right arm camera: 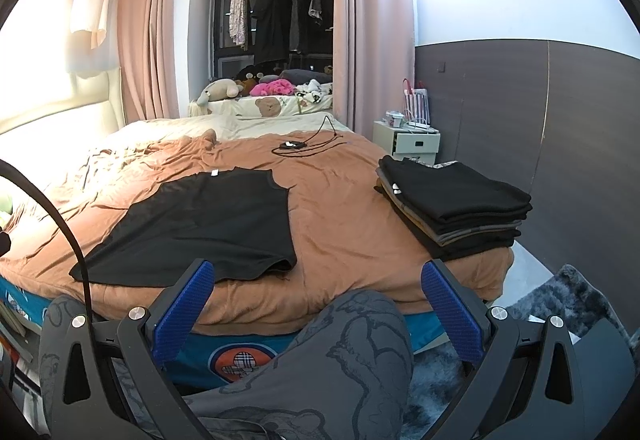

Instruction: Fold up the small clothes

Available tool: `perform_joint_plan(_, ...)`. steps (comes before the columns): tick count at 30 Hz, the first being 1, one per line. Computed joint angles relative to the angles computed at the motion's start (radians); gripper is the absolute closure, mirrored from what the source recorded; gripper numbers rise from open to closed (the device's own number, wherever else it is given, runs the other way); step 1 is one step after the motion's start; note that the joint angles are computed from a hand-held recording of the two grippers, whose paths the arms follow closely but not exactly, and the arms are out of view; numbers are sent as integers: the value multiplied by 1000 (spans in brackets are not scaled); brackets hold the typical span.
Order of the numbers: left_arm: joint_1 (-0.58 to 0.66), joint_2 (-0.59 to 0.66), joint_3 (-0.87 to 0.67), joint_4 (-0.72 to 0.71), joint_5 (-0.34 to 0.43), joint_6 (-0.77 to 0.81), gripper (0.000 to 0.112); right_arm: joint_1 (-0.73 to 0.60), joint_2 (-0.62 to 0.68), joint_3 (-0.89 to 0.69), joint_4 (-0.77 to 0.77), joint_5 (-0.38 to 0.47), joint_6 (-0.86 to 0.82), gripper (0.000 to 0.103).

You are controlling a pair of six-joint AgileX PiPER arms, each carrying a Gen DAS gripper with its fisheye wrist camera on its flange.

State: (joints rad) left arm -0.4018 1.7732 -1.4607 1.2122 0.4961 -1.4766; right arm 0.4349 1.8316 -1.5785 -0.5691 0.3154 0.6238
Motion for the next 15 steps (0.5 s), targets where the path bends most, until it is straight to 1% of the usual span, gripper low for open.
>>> perform_joint_plan(5, 14, 2, 1, -14, -11, 11, 10, -1, 15, -21, 30, 9, -29, 0)
perform_joint_plan(7, 24, 1, 4, -22, -14, 18, 10, -1, 31, -49, 98, 16, -102, 0)
perform_joint_plan(13, 56, 21, -12, -65, -20, 57, 10, 0, 96, -155, 214, 53, -227, 0)
perform_joint_plan(14, 63, 27, -17, -75, -22, 67, 10, -6, 102, -166, 246, 56, -258, 0)
perform_joint_plan(15, 70, 32, -21, -84, -23, 75, 10, -11, 130, -210, 318, 74, -326, 0)
